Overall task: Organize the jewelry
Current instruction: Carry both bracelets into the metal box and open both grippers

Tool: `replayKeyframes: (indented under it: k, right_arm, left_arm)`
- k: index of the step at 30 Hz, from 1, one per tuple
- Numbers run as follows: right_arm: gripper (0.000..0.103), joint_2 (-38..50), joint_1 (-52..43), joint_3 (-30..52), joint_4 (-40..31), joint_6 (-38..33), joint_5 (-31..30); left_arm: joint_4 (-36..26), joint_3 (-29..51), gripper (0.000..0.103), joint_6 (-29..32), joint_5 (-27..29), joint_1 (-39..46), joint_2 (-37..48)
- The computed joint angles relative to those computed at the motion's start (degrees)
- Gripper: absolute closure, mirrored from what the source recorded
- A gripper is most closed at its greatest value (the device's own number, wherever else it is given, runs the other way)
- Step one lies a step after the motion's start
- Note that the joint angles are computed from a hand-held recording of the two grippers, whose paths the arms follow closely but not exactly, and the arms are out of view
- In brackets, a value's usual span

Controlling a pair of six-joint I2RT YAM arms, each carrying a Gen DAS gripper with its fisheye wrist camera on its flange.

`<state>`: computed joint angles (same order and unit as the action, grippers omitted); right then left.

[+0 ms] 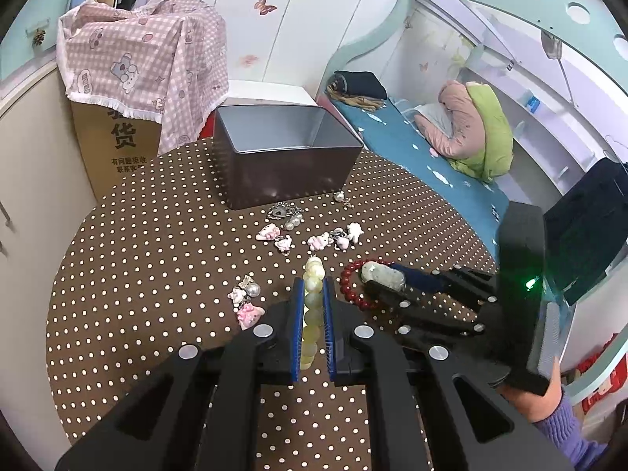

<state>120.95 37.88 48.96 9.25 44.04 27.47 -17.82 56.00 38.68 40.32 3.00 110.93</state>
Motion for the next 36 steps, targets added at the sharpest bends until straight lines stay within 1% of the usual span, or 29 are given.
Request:
replayKeyframes:
  k: [2,4,5,6,7,8,11,13,15,19,20,22,24,28,29,31,32,33,35,36]
  right_arm:
    - [0.073,-1.2,-0.7,-2.4,3.1,1.5,-1.3]
    - [0.075,-2.0,-0.8,-3.7,4.2,1.9,-1.6]
    - [0.081,-2.8,-0.7,-4.6,5.2,2.0,-1.7]
    - [0.090,-3.4,-0.8,-5.4,6.2,1.8,-2.3]
    - [0.092,-4.4,-0.6,-5.9,6.2,1.8,-2.2]
    - [0.092,-5.0,-0.5,-5.3,4.4,1.5,-2.6]
    - [0.092,-6.3,-0.3,-5.8,4.2,1.0,-3.2]
    - [0.092,-6.9,-0.1,-6.9,6.0,1.3,-3.5]
    - [0.092,-9.3,-0.3,-8.4,7.0,0.9,-3.8]
    - [0.092,-16.2,-2.1,-9.3,5.9,-2.4,-3.2]
    - [0.092,-18.0,-3.1,-8.9,5.1,-3.7,-3.3]
    - [0.092,-19.8,-4.2,-6.8,3.4,-5.7,-2.7]
    - [0.092,-21.1,-5.6,-4.5,2.0,-8.1,-2.4]
    - [0.092,-19.1,-10.7,2.4,-0.5,-12.0,-5.7]
    - [0.092,-17.5,-12.4,4.6,-1.2,-12.4,-7.5]
    - [0.092,-13.1,-15.1,9.5,-2.7,-13.3,-10.4]
    - [0.092,-10.3,-16.4,12.3,-4.0,-13.7,-11.8]
    - [0.092,-8.0,-17.3,14.3,-4.2,-14.0,-12.7]
    - [0.092,-3.3,-18.6,19.1,-6.8,-14.3,-15.1]
    - [0.092,-1.5,-18.4,20.3,-7.0,-14.1,-15.3]
  left_arm:
    - [-0.1,-0.2,0.095,0.1,0.1,0.2,-0.3]
    - [-0.2,-0.1,0.095,0.3,0.2,0.3,-0.2]
    - [-0.3,-0.2,0.095,0.4,0.2,0.4,-0.4]
    - [-0.4,-0.2,0.095,0.5,0.3,0.5,-0.4]
    - [-0.6,0.0,0.095,0.6,0.4,0.5,-0.4]
    - [-0.9,0.1,0.095,0.8,0.6,0.5,-0.5]
    - [-1.5,0.3,0.095,1.2,1.4,0.5,-1.2]
    - [-3.6,1.7,0.095,2.0,2.6,0.5,-1.3]
    - [-5.1,3.1,0.095,2.3,3.6,0.2,-1.9]
    - [-6.4,6.6,0.095,0.5,5.4,-1.1,-3.1]
    - [-5.9,8.3,0.095,-1.3,5.5,-1.8,-3.3]
    - [-4.6,11.0,0.095,-4.2,5.0,-3.3,-3.1]
    - [-5.0,14.5,0.095,-6.4,5.1,-4.4,-1.9]
    - [-6.6,24.0,0.095,-12.0,3.8,-7.1,3.4]
    - [-8.2,28.3,0.095,-13.3,2.9,-8.2,6.6]
    - [-7.5,32.1,0.095,-16.4,-2.1,-10.0,10.4]
    - [-7.9,34.1,0.095,-17.0,-4.0,-10.8,12.6]
    - [-8.7,36.3,0.095,-17.6,-5.1,-11.4,14.8]
    - [-11.1,41.1,0.095,-18.6,-7.2,-12.4,19.4]
    - [-11.9,43.0,0.095,-18.9,-8.2,-12.8,21.5]
